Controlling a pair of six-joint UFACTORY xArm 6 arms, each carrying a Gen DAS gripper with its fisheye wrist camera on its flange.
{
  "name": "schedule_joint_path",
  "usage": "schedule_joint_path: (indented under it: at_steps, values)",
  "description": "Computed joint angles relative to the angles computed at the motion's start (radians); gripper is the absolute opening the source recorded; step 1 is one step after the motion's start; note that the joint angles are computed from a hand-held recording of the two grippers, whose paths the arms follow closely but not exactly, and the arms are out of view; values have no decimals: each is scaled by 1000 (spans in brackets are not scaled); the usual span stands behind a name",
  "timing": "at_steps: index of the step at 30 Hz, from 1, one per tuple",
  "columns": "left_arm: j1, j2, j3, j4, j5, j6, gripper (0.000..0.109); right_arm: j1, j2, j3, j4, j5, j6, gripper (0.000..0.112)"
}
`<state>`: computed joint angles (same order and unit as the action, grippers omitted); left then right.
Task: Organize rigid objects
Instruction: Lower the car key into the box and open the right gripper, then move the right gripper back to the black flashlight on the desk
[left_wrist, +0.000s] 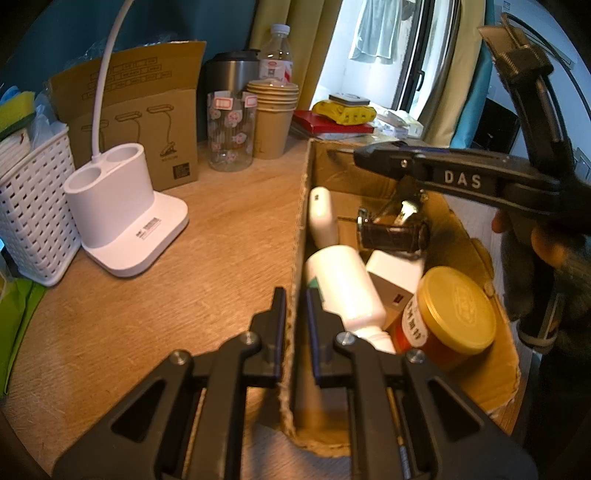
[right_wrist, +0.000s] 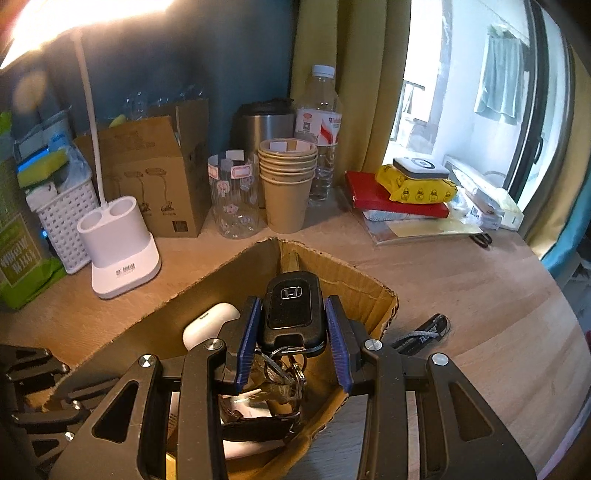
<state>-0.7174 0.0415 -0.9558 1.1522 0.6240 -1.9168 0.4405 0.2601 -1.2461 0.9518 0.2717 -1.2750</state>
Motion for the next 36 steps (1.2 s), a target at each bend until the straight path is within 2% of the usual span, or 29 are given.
schedule_joint_path:
  at_steps: [3, 12, 20, 29, 33, 36]
  values:
    - [0, 0, 0, 0, 0, 0, 12, -5, 13, -3, -37, 4, 20, 38]
    - [0, 0, -1, 0, -1, 0, 12, -7, 21, -1, -10, -8, -11, 38]
    - [3, 3, -3, -1, -3, 4, 12, -7, 46, -9, -77, -31, 50, 38]
    - [6, 2, -1, 0, -8, 4, 12, -8, 46, -7, -45, -34, 34, 39]
    - [6, 2, -1, 0, -6, 5, 12, -8, 45, -10, -4, -24, 9, 44]
    - [6, 2, -1, 0, -6, 5, 12, -11, 45, -17, 37, -19, -8, 59]
